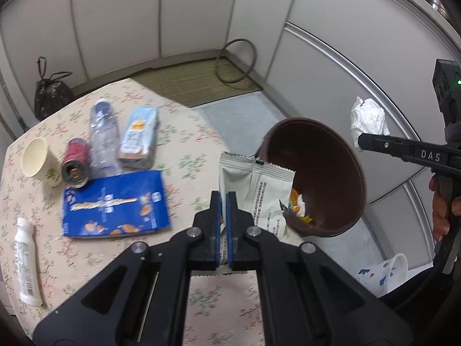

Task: Collect trash
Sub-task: 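Carry the white sachet and tissue over the brown bin with both grippers, then open both grippers to drop the sachet and tissue into the bin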

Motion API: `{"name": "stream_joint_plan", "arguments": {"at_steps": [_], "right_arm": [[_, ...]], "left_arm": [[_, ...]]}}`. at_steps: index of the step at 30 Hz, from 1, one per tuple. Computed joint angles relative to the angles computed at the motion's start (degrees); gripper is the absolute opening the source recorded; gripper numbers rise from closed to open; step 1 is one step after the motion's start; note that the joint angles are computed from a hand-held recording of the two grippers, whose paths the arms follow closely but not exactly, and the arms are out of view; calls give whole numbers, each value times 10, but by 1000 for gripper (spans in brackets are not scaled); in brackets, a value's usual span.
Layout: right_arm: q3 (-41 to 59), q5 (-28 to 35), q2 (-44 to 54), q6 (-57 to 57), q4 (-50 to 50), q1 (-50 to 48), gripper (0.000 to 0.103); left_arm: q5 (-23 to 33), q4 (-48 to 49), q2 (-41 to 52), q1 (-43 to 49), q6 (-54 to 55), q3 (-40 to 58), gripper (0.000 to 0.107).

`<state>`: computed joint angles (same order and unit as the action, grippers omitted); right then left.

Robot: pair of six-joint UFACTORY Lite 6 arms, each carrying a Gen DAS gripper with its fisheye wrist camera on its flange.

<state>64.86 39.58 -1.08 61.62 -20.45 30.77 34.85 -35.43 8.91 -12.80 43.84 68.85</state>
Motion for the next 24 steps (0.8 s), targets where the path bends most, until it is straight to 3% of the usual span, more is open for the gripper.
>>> {"name": "stream_joint_plan", "arguments": {"at_steps": [9,20,24], "right_arm": [[-98,12,-104,-33,23,-50,31],[-156,28,-144,-83,58,-118,35],[-161,32,-157,-85,65,-132,54]], "left_arm": [[-51,-9,44,-130,-79,37,5],[-138,-70,128,-206,-58,63,8],[-146,-43,140,-214,-77,69,41]]}}
